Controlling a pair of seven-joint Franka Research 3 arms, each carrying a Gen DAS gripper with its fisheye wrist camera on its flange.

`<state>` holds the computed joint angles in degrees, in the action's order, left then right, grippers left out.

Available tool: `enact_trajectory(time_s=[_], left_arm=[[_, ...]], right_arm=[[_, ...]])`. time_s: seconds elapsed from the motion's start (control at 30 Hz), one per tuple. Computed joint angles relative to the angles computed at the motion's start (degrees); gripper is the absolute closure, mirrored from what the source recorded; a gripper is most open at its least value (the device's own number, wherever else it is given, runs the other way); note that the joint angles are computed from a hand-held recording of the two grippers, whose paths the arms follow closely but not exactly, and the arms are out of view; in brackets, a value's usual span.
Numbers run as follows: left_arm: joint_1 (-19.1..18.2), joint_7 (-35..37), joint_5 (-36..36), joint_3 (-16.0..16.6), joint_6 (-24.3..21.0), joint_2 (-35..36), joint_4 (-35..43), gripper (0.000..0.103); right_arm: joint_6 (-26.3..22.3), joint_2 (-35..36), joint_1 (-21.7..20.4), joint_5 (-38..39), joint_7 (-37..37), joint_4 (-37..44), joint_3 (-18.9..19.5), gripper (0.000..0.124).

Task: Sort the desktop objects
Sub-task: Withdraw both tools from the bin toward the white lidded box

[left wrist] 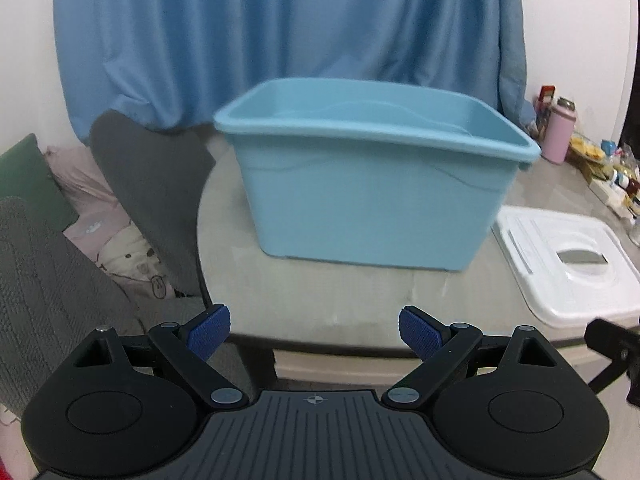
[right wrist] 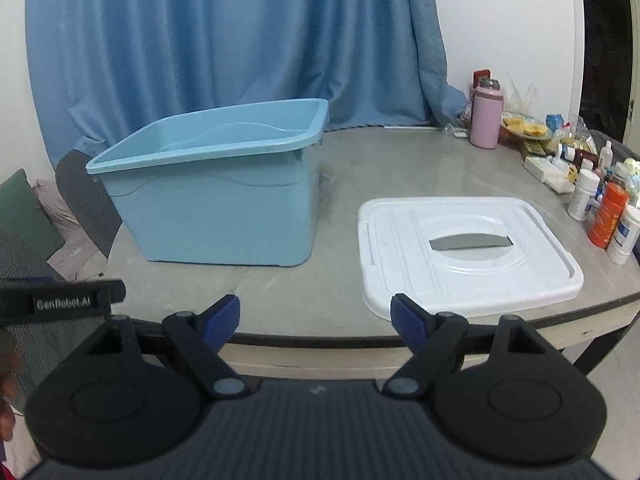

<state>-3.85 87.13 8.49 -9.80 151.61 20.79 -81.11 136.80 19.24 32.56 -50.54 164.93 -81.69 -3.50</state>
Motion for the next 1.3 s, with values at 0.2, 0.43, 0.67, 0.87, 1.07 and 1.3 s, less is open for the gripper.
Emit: enact_trajectory(time_s=[0.2,0.43,0.67,0.87,1.07,1.3], left_arm=[[-1.89,-1.98,1.2,-0.21,0.35,-0.57,-1.74,0.01],[-6.56,-9.38,6.26,0.52,-0.04,0.67,-0.6,0.01],[-11.51,-16.09,11.83,1.35,-3.52,4.01,4.43,0.01],[-15.25,-19.0,14.96,1.6,-7.05,7.74,10.42,0.01],[-19.08,-20.37,16.64,2.09,-11.22,12.98,18.68,0.01],[-23.07,-21.84,16.95,3.09,-15.51,18.82,27.86,0.01]], right_arm=[[1.96,-3.56,-1.68,-1.04,0.07,-5.37,0.15,0.041],[5.41,-8.06,-6.14,-1.57,-0.29,-12.0,1.06,0.041],[9.88,-11.49,-11.28,-0.37,-2.46,-17.36,1.71,0.041],[13.87,-13.14,-15.0,1.08,-4.82,-20.57,1.78,0.041],[17.98,-14.44,-18.27,2.59,-7.68,-23.47,1.27,0.041],[21.35,-15.97,-21.7,5.71,-12.77,-26.62,0.84,0.041]])
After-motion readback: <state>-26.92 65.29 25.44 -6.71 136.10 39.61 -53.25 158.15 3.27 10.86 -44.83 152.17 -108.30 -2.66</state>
